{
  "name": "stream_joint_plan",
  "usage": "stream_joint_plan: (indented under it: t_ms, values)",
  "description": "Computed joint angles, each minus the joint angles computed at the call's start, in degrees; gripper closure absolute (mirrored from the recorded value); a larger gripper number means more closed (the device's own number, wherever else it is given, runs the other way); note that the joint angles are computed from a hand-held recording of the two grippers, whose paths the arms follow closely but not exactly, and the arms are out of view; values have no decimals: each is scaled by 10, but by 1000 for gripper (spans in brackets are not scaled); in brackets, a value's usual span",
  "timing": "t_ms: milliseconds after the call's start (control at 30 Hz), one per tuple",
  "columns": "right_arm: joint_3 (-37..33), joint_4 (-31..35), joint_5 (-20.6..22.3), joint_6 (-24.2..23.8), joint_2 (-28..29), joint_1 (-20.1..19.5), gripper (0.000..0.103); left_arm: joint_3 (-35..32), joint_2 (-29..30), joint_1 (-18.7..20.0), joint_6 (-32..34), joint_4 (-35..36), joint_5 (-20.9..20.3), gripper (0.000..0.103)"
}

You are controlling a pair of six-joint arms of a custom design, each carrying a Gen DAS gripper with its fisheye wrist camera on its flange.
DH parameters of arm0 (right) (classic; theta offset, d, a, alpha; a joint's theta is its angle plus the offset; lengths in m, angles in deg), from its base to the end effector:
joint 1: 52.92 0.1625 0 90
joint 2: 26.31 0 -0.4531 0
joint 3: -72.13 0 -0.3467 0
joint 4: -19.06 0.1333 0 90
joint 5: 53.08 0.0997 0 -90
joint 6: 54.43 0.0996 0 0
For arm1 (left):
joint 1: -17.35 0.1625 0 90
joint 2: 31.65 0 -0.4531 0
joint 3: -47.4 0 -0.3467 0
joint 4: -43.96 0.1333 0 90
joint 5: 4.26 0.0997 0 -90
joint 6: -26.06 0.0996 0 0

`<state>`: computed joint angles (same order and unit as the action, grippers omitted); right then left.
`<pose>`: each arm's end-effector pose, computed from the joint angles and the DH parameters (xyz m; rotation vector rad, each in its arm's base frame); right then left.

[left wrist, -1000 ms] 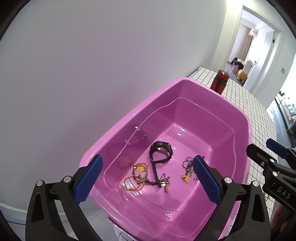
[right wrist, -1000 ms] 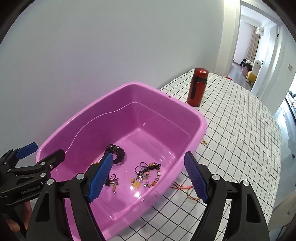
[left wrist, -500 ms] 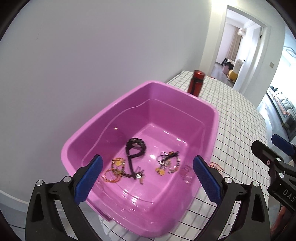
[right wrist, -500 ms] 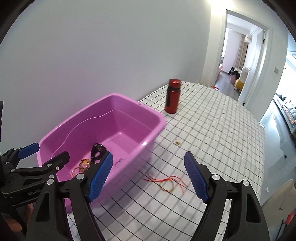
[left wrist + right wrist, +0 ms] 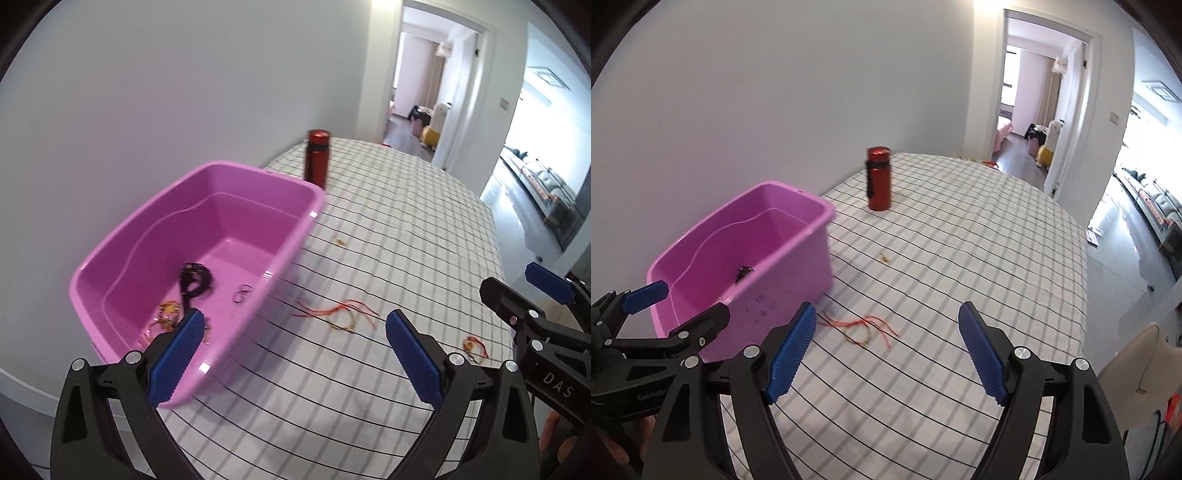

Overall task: Organize jewelry
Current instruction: 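Move both open tools over the table toward the red string bracelets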

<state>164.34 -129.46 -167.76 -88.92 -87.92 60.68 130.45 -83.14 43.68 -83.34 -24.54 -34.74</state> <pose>0.3420 -0.5537 0.3513 1.1430 -2.3505 0.5917 -0.4379 -0.4612 0.2255 -0.2451 2.0154 -1.0553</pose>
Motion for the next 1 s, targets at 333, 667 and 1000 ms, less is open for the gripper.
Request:
stream_joint_plan:
  t_ms: [333,667,1000]
  values:
    - [16,45,28,-27,-58,-88,24,-29,74,1,23,-67,-29,6]
    - [39,64,59,-41,-79,-171,23,-12,113,17,31,-125,-67,6]
    - [54,-22,31,-13,-46,-224,23,45,115,66,102,-243,-52,6]
